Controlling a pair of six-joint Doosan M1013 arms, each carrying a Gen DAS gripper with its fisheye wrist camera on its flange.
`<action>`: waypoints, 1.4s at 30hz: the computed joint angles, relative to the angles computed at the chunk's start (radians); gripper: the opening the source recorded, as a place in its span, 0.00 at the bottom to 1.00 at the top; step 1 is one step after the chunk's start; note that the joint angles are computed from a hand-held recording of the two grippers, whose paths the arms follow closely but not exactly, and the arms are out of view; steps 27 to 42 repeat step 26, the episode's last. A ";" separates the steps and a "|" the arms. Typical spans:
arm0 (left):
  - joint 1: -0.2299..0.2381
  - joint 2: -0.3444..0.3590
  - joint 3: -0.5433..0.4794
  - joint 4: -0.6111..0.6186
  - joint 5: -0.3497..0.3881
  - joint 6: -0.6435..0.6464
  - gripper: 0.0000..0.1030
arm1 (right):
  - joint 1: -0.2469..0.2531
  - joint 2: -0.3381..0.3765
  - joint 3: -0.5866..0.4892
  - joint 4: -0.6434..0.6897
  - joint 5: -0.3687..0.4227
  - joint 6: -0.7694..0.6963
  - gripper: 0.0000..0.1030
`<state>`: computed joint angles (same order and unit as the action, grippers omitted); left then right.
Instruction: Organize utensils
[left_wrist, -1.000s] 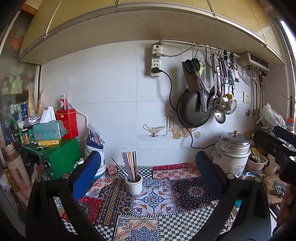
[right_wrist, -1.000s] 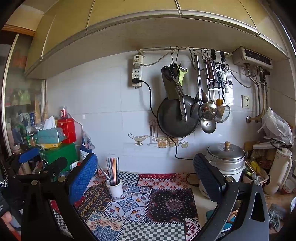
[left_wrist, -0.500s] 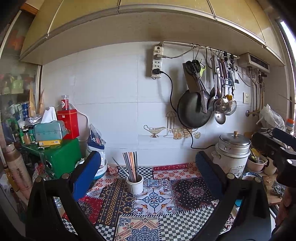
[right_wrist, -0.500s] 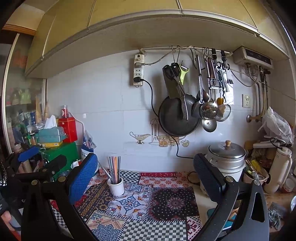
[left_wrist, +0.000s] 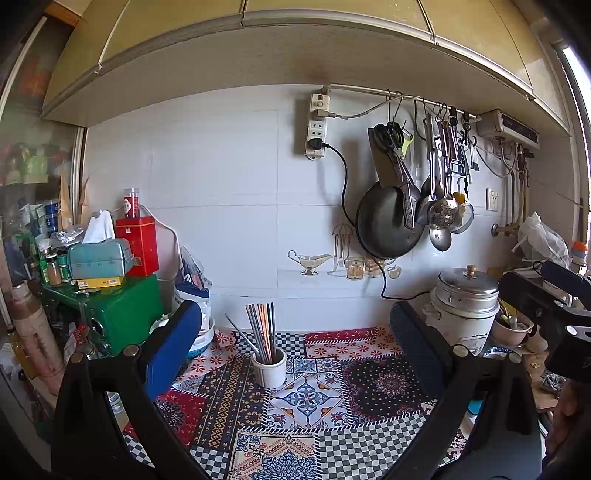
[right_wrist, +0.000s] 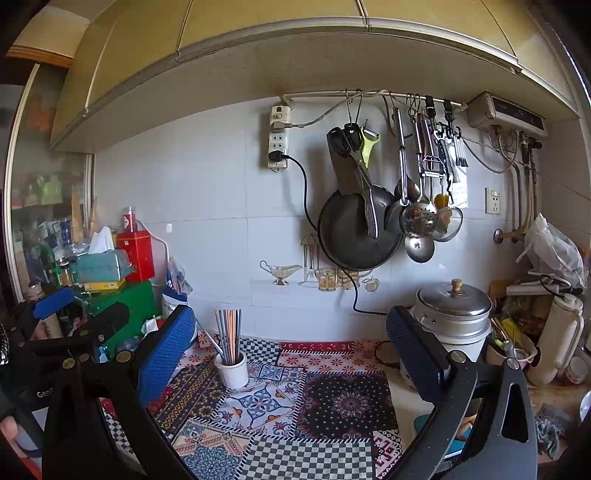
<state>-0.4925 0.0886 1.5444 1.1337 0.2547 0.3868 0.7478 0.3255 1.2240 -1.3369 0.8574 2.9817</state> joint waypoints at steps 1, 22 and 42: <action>0.000 0.000 0.000 0.001 0.000 0.000 0.99 | 0.000 0.000 -0.001 0.000 -0.001 -0.002 1.00; 0.014 0.035 -0.040 -0.185 -0.018 0.177 0.99 | -0.019 0.020 -0.029 0.033 -0.020 -0.044 1.00; 0.024 0.055 -0.063 -0.246 -0.011 0.236 0.99 | -0.032 0.036 -0.049 0.058 -0.038 -0.063 1.00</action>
